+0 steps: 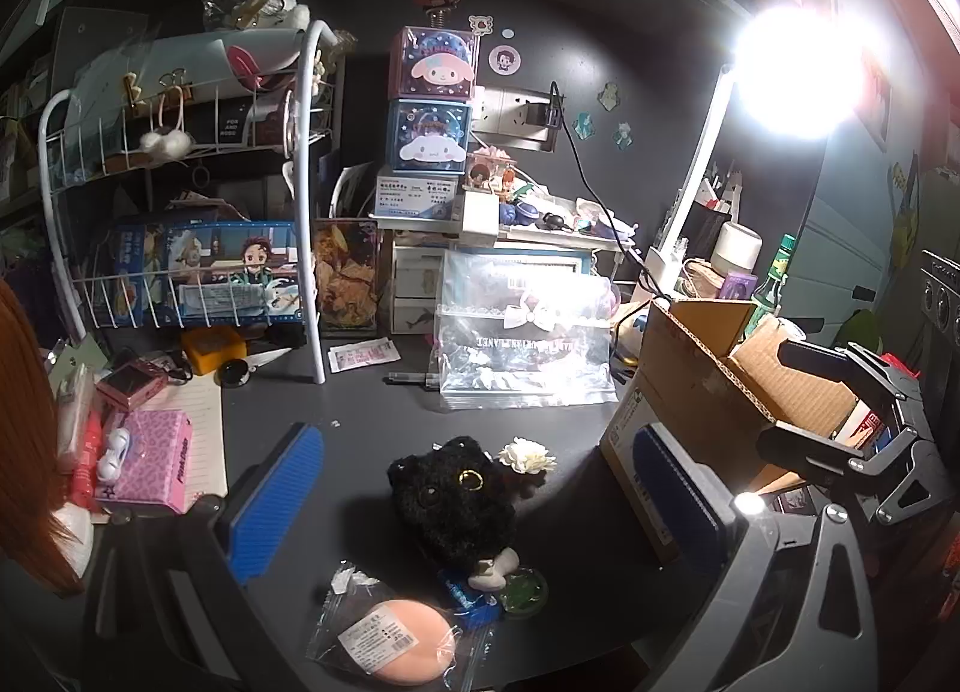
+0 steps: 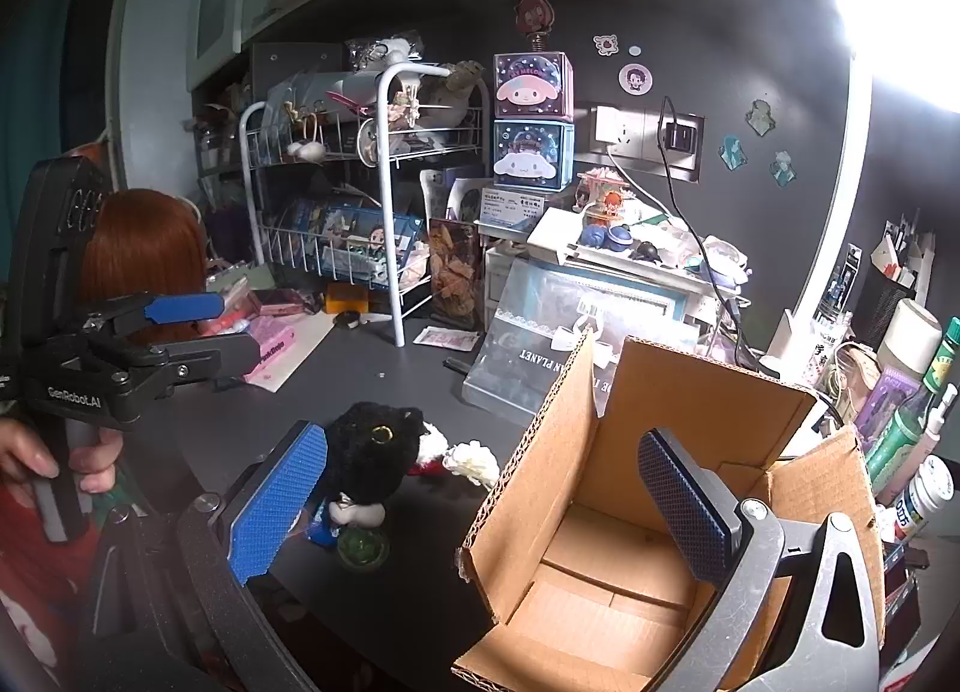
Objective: Organize objects
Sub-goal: 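Move the right gripper down toward the bagged pink sponge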
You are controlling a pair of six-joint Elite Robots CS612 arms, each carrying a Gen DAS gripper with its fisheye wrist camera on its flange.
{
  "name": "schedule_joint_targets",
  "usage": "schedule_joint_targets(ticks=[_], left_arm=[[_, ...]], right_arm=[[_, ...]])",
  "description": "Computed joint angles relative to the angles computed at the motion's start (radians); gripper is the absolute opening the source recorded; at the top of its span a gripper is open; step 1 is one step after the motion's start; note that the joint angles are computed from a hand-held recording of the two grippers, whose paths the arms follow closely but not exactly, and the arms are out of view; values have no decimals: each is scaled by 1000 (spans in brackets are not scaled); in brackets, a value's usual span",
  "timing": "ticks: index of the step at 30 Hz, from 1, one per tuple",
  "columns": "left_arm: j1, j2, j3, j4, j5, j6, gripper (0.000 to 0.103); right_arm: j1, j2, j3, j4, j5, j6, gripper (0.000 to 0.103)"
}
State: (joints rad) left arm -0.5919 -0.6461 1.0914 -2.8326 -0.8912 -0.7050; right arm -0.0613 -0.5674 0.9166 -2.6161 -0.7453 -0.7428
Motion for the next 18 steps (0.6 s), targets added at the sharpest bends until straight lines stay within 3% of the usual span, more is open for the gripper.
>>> schedule_joint_targets(ticks=[18], left_arm=[[1, 1, -1, -2, -3, 1, 102]], right_arm=[[-1, 2, -3, -7, -3, 4, 103]])
